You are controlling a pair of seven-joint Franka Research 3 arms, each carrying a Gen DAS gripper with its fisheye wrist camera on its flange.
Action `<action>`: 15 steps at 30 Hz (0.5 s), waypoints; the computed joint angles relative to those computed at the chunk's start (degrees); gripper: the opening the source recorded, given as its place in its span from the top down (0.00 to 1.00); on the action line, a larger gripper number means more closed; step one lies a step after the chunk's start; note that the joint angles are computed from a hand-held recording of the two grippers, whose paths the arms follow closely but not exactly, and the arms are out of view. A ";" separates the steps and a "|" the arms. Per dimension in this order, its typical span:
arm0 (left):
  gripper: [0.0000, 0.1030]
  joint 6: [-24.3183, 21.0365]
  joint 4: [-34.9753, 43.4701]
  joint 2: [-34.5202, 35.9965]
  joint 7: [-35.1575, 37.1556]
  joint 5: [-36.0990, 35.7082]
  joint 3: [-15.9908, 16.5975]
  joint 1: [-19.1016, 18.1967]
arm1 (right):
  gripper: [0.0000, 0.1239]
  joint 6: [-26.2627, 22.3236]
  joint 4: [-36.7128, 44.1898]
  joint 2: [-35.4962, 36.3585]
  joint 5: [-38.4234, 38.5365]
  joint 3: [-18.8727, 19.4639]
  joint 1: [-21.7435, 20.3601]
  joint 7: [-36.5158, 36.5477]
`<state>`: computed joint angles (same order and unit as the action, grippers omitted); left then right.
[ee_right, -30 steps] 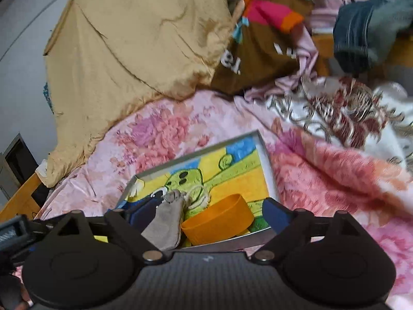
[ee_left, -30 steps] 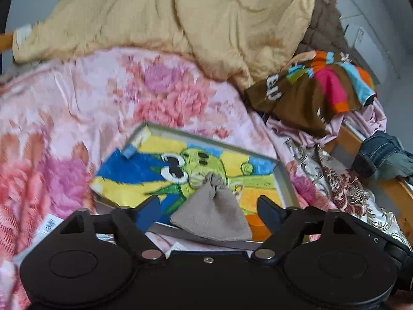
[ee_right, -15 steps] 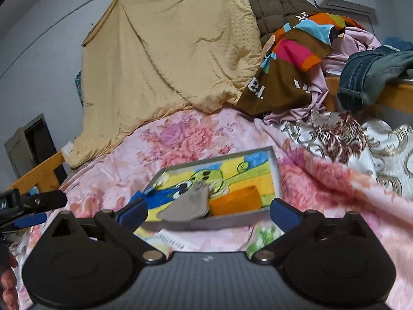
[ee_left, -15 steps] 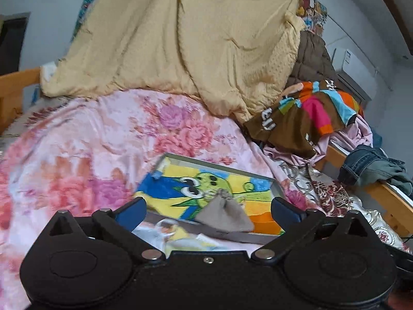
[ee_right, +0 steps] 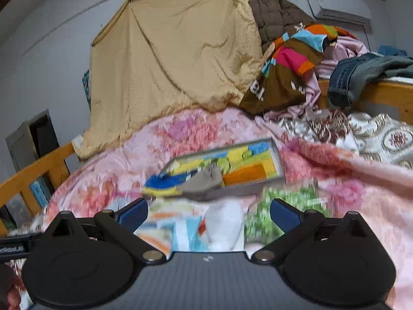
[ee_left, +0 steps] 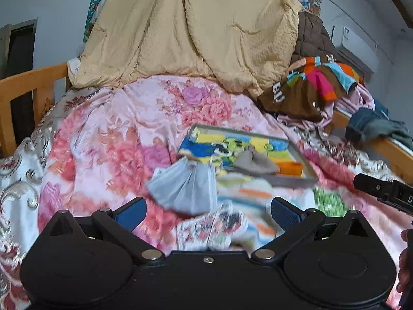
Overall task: Organize soft objects
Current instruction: 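Lift both tools away from the tray back toward the pile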
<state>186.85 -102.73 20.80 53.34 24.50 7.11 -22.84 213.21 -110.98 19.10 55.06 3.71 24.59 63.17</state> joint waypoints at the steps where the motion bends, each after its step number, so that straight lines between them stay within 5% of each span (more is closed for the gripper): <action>1: 0.01 0.52 -1.06 -0.37 0.11 0.20 0.08 0.03 | 0.17 -0.40 -0.28 -0.28 2.20 -0.11 0.90 -1.58; 9: 0.01 0.40 -4.51 -0.68 5.86 -0.08 -8.61 7.20 | 0.17 -5.90 -0.28 -0.87 13.26 -0.16 3.96 -10.10; 15: 0.01 -0.37 -5.53 -0.40 8.24 -0.87 -9.89 8.26 | 0.17 -6.50 3.59 0.51 23.67 0.09 4.11 -19.28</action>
<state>186.48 -108.26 20.40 61.57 23.63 -2.78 -14.58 206.71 -107.39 19.61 78.74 3.80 28.70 43.89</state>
